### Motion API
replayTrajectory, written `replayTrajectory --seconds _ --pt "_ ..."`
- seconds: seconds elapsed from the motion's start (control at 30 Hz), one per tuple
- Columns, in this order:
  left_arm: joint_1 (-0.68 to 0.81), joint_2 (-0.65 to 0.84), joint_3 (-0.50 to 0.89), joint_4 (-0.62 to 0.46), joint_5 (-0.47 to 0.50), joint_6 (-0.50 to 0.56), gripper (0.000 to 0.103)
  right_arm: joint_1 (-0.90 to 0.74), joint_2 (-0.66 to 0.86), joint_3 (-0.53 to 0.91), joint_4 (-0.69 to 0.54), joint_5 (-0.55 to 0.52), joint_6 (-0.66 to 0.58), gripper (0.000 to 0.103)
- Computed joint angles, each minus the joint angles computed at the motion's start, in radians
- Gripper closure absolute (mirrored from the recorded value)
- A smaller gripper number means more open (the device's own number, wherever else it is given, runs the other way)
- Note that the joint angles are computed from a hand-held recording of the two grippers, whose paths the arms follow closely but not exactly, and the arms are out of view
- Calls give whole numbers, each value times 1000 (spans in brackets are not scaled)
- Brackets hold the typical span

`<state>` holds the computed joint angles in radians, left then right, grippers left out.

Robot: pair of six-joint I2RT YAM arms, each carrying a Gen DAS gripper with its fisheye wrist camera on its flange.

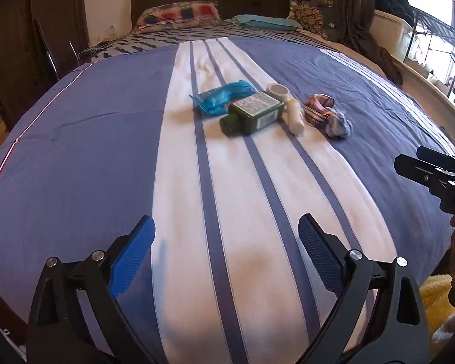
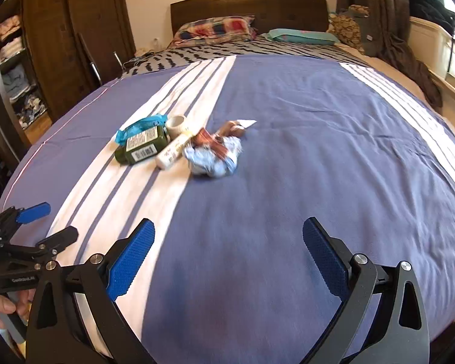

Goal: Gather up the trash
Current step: 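Grasp the green bottle with the left tool while the right tool grasps the small tassel keychain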

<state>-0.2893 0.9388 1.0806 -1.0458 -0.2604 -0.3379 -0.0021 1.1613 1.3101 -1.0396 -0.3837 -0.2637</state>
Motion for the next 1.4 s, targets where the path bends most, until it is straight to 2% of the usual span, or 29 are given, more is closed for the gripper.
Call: replayTrajectory --seconds 0.1,0.13,0.17,0.2,0.27,0.33,0.5,0.6,0.7,0.73,0.77,0.87,1.2,1.23,1.3,1.33,1.37,1.4 --pt "56 59 21 46 24 54 12 35 60 22 38 -19 36 6" --pt "70 74 31 55 30 68 12 48 72 25 54 -22 50 10" --pt "78 86 36 65 34 76 12 62 84 28 70 -24 58 20" --pt "92 102 45 77 41 89 12 74 96 34 79 -23 62 24" --pt "109 123 55 93 51 107 12 103 129 50 100 -3 76 40" --pt "118 144 66 108 59 119 12 124 153 65 111 10 80 47" --pt "136 205 94 149 82 149 12 177 194 85 137 26 90 53" --pt "149 243 109 171 104 156 12 199 214 90 148 49 91 61" --pt "164 289 128 192 129 164 12 204 225 95 158 61 92 80" --pt "166 310 138 200 134 166 12 203 226 95 161 62 90 89" --pt "169 331 151 207 137 171 12 200 226 96 162 57 88 93" --pt "174 395 189 224 152 184 12 182 218 94 163 41 74 97" --pt "174 531 288 248 171 197 14 49 147 116 76 -84 13 98" --pt "174 542 294 247 181 200 16 36 141 118 69 -90 6 98" --pt "177 560 301 242 220 208 35 -2 128 123 49 -113 -10 98" --pt "173 560 300 242 215 209 38 -14 124 124 45 -118 -16 98" --pt "167 557 298 241 201 208 46 -32 117 124 36 -125 -24 98" --pt "163 550 298 238 195 204 49 -44 114 127 28 -131 -30 98"
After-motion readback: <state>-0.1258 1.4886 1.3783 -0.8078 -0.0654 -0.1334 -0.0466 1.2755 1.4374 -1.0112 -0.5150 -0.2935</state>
